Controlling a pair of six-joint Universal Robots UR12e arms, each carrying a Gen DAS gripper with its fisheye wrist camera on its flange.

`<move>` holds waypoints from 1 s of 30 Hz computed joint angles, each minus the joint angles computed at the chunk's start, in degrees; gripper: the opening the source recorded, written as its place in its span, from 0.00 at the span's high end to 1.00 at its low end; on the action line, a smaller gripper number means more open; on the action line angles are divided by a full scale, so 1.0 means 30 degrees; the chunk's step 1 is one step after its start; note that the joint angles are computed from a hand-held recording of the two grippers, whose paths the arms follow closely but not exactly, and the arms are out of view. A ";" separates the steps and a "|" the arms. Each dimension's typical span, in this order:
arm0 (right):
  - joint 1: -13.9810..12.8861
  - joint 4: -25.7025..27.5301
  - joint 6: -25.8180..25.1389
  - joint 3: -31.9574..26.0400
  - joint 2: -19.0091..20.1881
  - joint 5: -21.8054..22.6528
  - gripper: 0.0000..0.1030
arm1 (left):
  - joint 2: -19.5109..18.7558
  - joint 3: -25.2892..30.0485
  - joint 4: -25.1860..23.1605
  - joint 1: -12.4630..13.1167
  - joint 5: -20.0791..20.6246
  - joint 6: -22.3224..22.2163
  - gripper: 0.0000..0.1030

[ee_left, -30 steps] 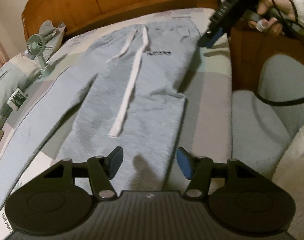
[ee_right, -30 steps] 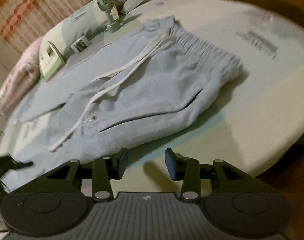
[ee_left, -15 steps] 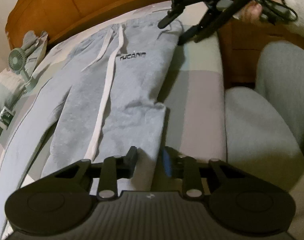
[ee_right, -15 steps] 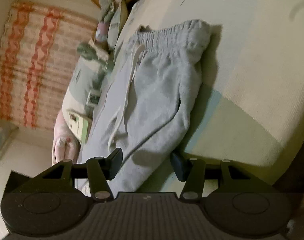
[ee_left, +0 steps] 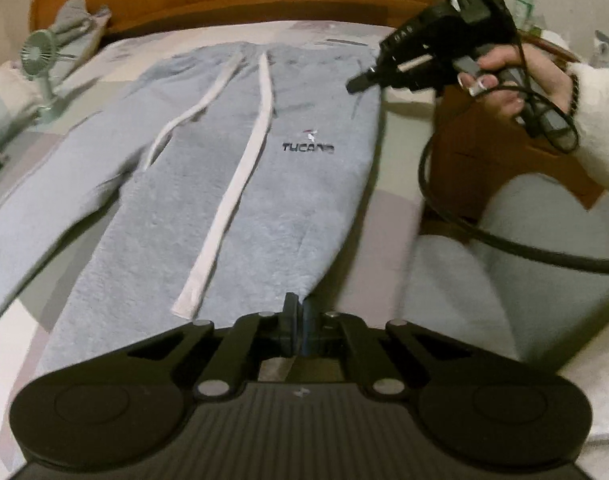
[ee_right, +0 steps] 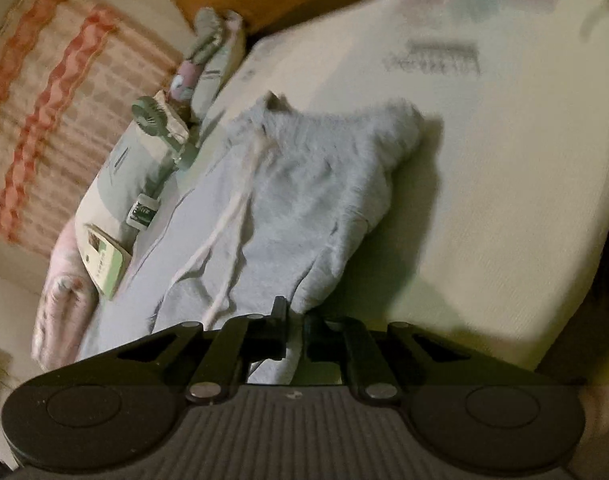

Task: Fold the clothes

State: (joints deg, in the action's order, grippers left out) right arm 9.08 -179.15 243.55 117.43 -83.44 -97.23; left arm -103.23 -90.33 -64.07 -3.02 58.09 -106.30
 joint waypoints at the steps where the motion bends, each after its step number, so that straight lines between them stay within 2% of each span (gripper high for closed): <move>1: -0.0024 0.0598 -0.0207 -0.0061 -0.0175 -0.0027 0.91 | -0.0027 0.0094 -0.0426 -0.0014 0.0121 0.0259 1.00; 4: 0.0042 0.2317 -0.0906 -0.0247 -0.0284 -0.0006 0.89 | -0.0126 0.0102 -0.0759 -0.0131 0.0823 0.0836 0.99; 7: 0.0276 0.2579 -0.0958 -0.0212 -0.0394 -0.0431 0.79 | -0.0150 0.0093 -0.0744 -0.0148 0.1038 0.0663 0.93; 10: 0.0598 0.3187 -0.1047 -0.0208 -0.0849 -0.1834 0.61 | -0.0026 0.0477 -0.2132 0.0374 -0.0128 0.0984 0.91; 12: 0.0672 0.3407 -0.1064 -0.0070 -0.1180 -0.2532 0.59 | 0.0026 0.0687 -0.2404 0.0740 -0.0885 0.0713 0.84; 15: 0.0541 0.3327 -0.0352 0.0221 -0.1458 -0.2826 0.59 | 0.0033 0.0540 -0.0878 0.1116 -0.1441 -0.0529 0.69; 19: 0.0700 0.3441 -0.0169 -0.0034 -0.1197 -0.3194 0.59 | -0.0185 0.0223 0.2106 0.1276 -0.0260 -0.3562 0.67; 22: 0.1390 0.4208 -0.1787 -0.0835 -0.0879 -0.3967 0.58 | -0.0229 -0.0069 0.3481 0.1454 0.1027 -0.4853 0.66; 25: 0.2106 0.5132 -0.3685 -0.1923 -0.0412 -0.4729 0.52 | -0.0243 -0.0390 0.4389 0.1636 0.2245 -0.5753 0.64; 30: 0.2899 0.5742 -0.6134 -0.3458 0.0390 -0.3894 0.49 | -0.0083 -0.0985 0.4194 0.2187 0.3045 -0.7194 0.64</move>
State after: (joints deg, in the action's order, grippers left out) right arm 17.78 -161.92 225.15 107.06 -82.27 -108.91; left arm -103.48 -93.28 -51.49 3.54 67.22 -127.89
